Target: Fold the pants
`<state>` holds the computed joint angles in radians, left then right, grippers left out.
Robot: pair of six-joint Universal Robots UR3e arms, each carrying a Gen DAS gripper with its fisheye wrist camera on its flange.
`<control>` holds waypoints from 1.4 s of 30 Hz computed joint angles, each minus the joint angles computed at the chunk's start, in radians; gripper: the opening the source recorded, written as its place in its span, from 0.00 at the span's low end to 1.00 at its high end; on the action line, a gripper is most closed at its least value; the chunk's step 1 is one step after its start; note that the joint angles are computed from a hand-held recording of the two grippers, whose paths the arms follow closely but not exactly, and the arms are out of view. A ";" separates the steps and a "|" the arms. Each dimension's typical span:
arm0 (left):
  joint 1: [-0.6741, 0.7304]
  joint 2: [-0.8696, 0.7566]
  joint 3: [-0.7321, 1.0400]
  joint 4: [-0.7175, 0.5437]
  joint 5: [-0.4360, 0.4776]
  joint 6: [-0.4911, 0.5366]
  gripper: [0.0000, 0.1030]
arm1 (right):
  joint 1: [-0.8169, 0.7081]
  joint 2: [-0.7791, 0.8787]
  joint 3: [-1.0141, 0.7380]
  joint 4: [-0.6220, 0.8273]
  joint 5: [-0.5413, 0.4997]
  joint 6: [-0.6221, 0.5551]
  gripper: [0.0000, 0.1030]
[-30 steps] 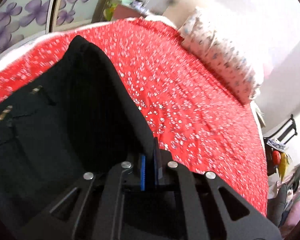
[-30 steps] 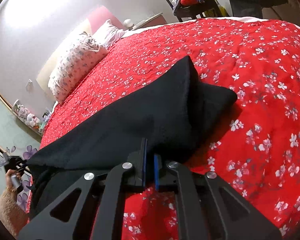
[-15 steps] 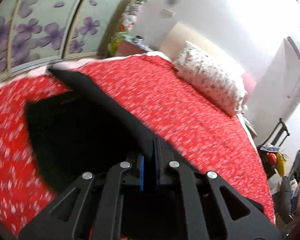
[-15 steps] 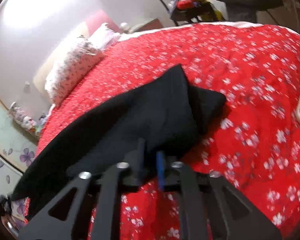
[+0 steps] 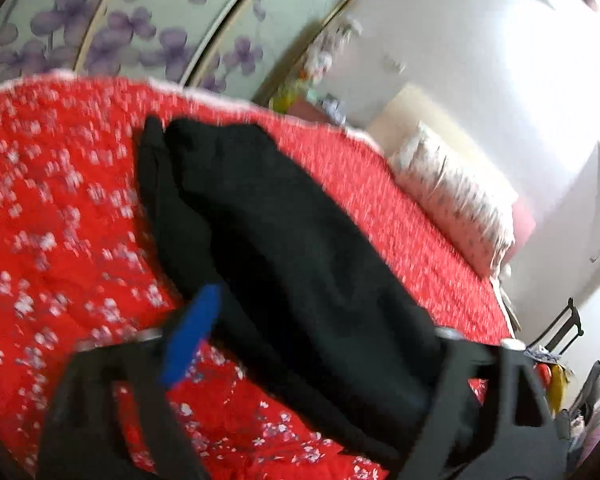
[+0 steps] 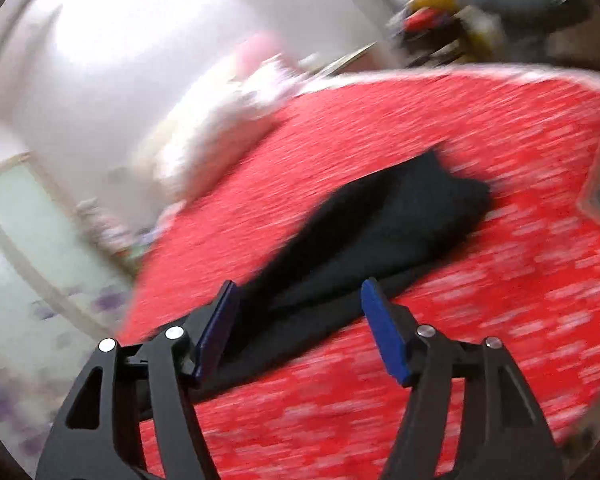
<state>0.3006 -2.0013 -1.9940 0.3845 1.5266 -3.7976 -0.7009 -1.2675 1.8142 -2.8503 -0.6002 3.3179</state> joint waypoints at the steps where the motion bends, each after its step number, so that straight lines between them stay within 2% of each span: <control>1: -0.007 0.001 0.002 0.017 0.012 0.023 0.95 | 0.029 0.041 -0.051 0.039 0.047 0.024 0.60; 3: -0.005 0.006 0.004 0.030 0.013 0.088 0.95 | 0.092 0.135 -0.167 0.109 0.080 0.093 0.55; 4: -0.014 -0.003 0.022 0.022 0.021 0.099 0.96 | 0.118 0.184 -0.224 0.138 0.088 0.135 0.52; 6: 0.001 -0.016 0.042 -0.011 -0.028 0.088 0.96 | 0.166 0.280 -0.350 0.232 0.071 0.215 0.49; 9: 0.040 -0.032 0.056 -0.066 -0.097 0.056 0.96 | 0.227 0.360 -0.482 0.268 -0.088 0.306 0.46; 12: 0.044 -0.039 0.064 -0.071 -0.105 0.052 0.96 | 0.251 0.421 -0.565 0.303 -0.193 0.383 0.45; 14: 0.039 -0.045 0.072 -0.073 -0.097 0.058 0.96 | 0.256 0.453 -0.581 0.286 -0.238 0.431 0.43; 18: 0.038 -0.061 0.094 -0.084 -0.095 0.061 0.97 | 0.270 0.503 -0.602 0.164 -0.303 0.501 0.41; 19: 0.038 -0.062 0.094 -0.083 -0.094 0.061 0.97 | 0.279 0.524 -0.640 0.172 -0.327 0.494 0.40; 20: 0.037 -0.063 0.096 -0.083 -0.092 0.063 0.97 | 0.287 0.542 -0.679 0.195 -0.345 0.487 0.35; 21: 0.037 -0.064 0.097 -0.084 -0.092 0.065 0.97 | 0.290 0.552 -0.697 0.201 -0.361 0.477 0.29; 22: 0.036 -0.065 0.098 -0.085 -0.090 0.066 0.97 | 0.285 0.550 -0.682 0.180 -0.351 0.471 0.16; 23: 0.036 -0.065 0.098 -0.085 -0.090 0.066 0.97 | 0.279 0.555 -0.678 0.159 -0.326 0.468 0.14; 29: 0.037 -0.064 0.096 -0.083 -0.092 0.065 0.97 | 0.190 0.383 -0.417 -0.016 -0.236 0.402 0.12; 31: 0.038 -0.063 0.094 -0.082 -0.093 0.065 0.97 | 0.174 0.360 -0.395 -0.077 -0.218 0.417 0.12; 32: 0.037 -0.064 0.096 -0.083 -0.092 0.065 0.97 | 0.151 0.330 -0.343 -0.141 -0.193 0.425 0.10; 33: 0.036 -0.065 0.098 -0.084 -0.091 0.065 0.97 | 0.132 0.301 -0.296 -0.196 -0.181 0.432 0.03; 34: 0.038 -0.062 0.093 -0.081 -0.094 0.065 0.97 | 0.123 0.288 -0.277 -0.211 -0.170 0.426 0.03; 35: 0.038 -0.061 0.092 -0.081 -0.093 0.065 0.97 | 0.121 0.275 -0.253 -0.218 -0.179 0.407 0.03; 38: 0.034 -0.073 0.107 -0.083 -0.090 0.063 0.97 | 0.181 0.281 -0.287 -0.063 -0.328 0.264 0.03; 40: 0.041 -0.068 0.099 -0.080 -0.102 0.061 0.97 | 0.196 0.311 -0.294 -0.012 -0.362 0.244 0.04; 42: 0.059 -0.048 0.094 -0.106 -0.128 0.062 0.97 | 0.182 0.317 -0.277 0.018 -0.342 0.240 0.04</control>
<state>0.3600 -2.0498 -1.9004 0.2785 1.3990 -3.7351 -0.5193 -0.9505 1.5370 -2.8322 -0.9423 3.5579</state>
